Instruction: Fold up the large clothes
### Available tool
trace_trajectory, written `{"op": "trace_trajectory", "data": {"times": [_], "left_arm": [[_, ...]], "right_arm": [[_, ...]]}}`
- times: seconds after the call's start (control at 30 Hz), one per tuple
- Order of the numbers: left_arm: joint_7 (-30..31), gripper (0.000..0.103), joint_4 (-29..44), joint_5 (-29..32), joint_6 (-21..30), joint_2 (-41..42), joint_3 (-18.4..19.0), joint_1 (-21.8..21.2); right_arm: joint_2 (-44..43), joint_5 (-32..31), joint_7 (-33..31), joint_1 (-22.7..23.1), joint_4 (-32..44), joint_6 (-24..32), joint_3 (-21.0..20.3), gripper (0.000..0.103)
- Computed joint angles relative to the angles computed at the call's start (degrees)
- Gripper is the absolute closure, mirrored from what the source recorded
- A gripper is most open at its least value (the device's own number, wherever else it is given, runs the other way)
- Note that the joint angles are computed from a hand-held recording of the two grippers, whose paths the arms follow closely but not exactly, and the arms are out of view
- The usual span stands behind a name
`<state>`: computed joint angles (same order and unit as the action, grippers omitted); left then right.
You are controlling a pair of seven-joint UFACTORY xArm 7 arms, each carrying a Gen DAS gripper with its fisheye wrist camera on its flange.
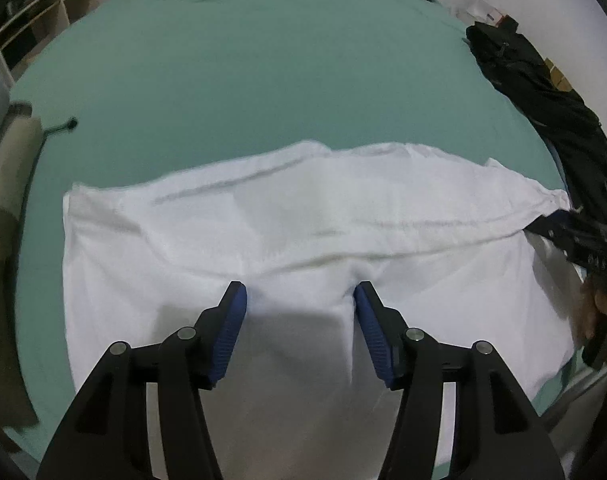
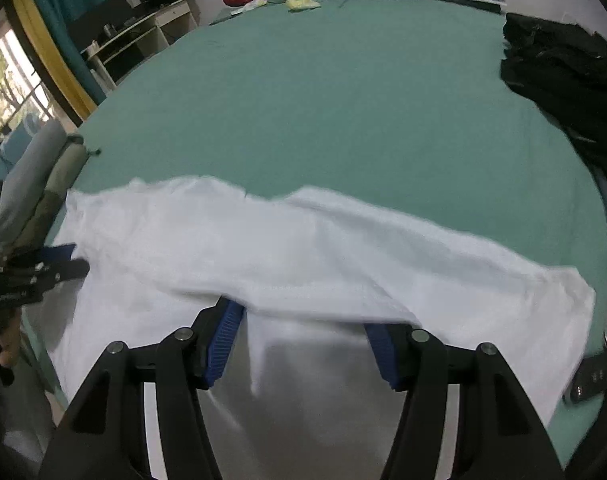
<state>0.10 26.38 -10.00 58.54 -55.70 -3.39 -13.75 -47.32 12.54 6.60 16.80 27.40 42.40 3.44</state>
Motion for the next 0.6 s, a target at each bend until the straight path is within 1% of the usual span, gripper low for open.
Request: {"op": "trace_trajectory", "data": {"times": [0.13,0.17,0.23,0.27,0.3,0.33,0.4,0.47,0.53,0.6], "left_arm": [[-0.47,0.043,2.86,3.01,-3.33,4.28,-2.06,1.44],[0.15,0.044,3.24,3.56,-4.15,5.09,-1.84,1.35],[1.56,0.044,4.13,3.95,-5.48,7.73,-1.42,0.71],[2.93,0.044,4.81,3.79,-6.03,9.81,-0.63,0.21],[3.60,0.044,5.35,3.90,-6.94,11.76,-0.49,0.24],[3.69,0.044,6.07,5.03,-8.28,14.11,-0.90,1.20],[2.56,0.044,7.02,7.55,-11.69,17.45,-2.07,3.46],[0.38,0.044,8.12,11.46,-14.60,19.81,-3.29,6.56],[-1.49,0.044,9.12,12.99,-16.12,19.70,-2.49,8.52],[-1.66,0.044,8.80,12.79,-17.80,17.48,-0.87,9.02]], "right_arm": [[5.31,0.52,-1.30,-0.25,2.15,-4.34,-1.17,0.043],[5.37,0.92,-1.22,-0.07,2.31,-4.53,-1.18,0.043],[8.95,1.96,-2.46,0.31,4.43,-6.46,-2.42,0.043],[9.89,1.94,-2.56,-0.01,5.04,-6.77,-2.35,0.043],[11.31,1.71,-2.87,-0.41,5.78,-7.80,-2.24,0.043],[12.59,1.33,-3.12,-0.93,6.45,-8.55,-2.16,0.043],[12.03,1.23,-3.00,-1.86,5.76,-10.05,-2.16,0.043],[10.29,-0.28,-1.48,-3.85,4.35,-11.58,-1.05,0.043],[7.71,-2.79,0.20,-5.71,2.89,-12.42,0.51,0.043],[4.50,-4.04,0.17,-5.49,1.33,-12.78,0.51,0.043]]}}
